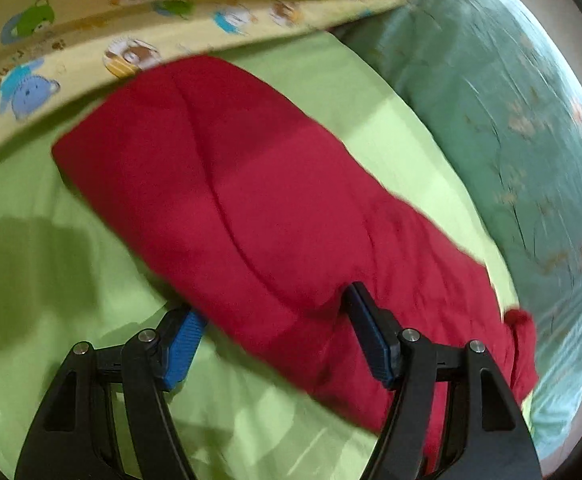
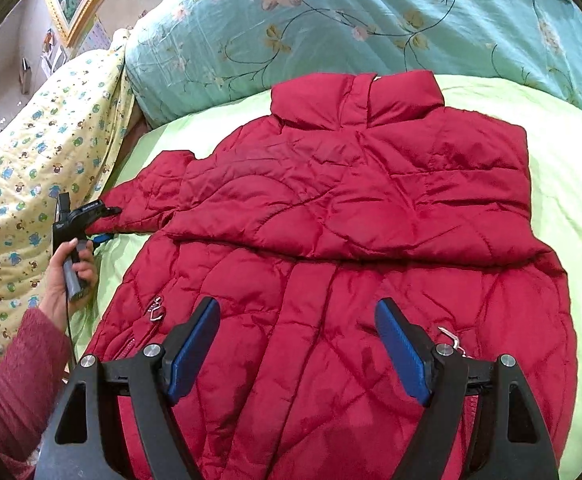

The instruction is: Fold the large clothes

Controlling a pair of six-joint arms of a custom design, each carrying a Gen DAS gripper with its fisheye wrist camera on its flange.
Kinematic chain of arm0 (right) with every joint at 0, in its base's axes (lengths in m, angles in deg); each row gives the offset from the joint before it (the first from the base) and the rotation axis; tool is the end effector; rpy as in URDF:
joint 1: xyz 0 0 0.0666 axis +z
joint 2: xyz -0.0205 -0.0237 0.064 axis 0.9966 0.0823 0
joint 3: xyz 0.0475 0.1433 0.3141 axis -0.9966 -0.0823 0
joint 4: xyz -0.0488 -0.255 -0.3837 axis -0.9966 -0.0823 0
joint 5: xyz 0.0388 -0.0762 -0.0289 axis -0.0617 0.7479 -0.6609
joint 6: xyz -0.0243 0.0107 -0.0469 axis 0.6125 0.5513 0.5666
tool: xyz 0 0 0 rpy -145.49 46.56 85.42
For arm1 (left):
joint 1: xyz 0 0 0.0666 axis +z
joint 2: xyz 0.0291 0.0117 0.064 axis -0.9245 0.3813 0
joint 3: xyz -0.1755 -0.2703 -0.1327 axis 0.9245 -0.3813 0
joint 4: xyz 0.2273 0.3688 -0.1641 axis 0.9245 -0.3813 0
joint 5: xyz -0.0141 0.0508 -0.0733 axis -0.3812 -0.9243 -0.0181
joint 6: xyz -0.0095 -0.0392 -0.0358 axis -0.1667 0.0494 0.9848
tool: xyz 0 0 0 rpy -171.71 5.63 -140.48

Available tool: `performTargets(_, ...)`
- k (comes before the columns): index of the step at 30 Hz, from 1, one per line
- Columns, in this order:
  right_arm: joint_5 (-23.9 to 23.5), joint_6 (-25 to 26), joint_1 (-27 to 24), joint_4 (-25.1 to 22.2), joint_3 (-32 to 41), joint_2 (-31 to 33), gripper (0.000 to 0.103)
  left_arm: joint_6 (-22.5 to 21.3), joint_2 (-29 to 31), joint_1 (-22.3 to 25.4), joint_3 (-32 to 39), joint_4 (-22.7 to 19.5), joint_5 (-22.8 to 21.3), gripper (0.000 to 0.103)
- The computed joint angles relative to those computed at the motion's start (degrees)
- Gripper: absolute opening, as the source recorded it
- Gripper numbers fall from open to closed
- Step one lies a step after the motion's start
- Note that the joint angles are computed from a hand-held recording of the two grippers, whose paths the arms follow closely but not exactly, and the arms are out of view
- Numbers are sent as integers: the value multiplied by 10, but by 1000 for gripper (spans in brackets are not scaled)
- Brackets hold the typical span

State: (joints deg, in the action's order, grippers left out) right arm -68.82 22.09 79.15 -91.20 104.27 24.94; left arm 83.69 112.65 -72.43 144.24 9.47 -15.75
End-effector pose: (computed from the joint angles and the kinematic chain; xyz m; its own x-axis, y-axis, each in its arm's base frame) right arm 0.5024 -0.0377 0.5569 -0.8094 -0.1226 -0.5743 -0.3343 0.9002 0.2790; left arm 0.5432 -0.0428 0.4769 -0.4345 -0.7841 -0.4431 -0.5984 0.6190 -0.5086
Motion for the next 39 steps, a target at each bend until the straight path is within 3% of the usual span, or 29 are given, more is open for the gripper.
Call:
performTargets(5, -2, 2, -1, -4, -1, -5, 81, 1, 6, 15, 10, 4, -10, 67)
performTargets(9, -3, 4, -3, -8, -2, -4, 81, -25, -1, 11, 11, 8, -8, 22)
performTargets(12, -2, 6, -5, -10, 1, -2, 81, -37, -24, 0, -4, 27, -19, 14)
performTargets(16, -4, 4, -8, -9, 4, -1, 81, -67, -48, -29, -5, 52, -41, 12)
performTargets(21, -12, 1, -15, -13, 9, 0, 81, -95, -53, -68, 14, 79, -34, 12)
performTargets(26, -18, -1, -20, -15, 10, -4, 81, -133, -13, -109, 68, 80, -29, 12)
performTargets(33, -21, -4, -31, -16, 14, -3, 81, -173, 20, -163, 114, 86, 13, 12)
performTargets(39, -26, -7, -44, -18, 18, 0, 81, -185, 62, -194, 159, 73, 34, 12)
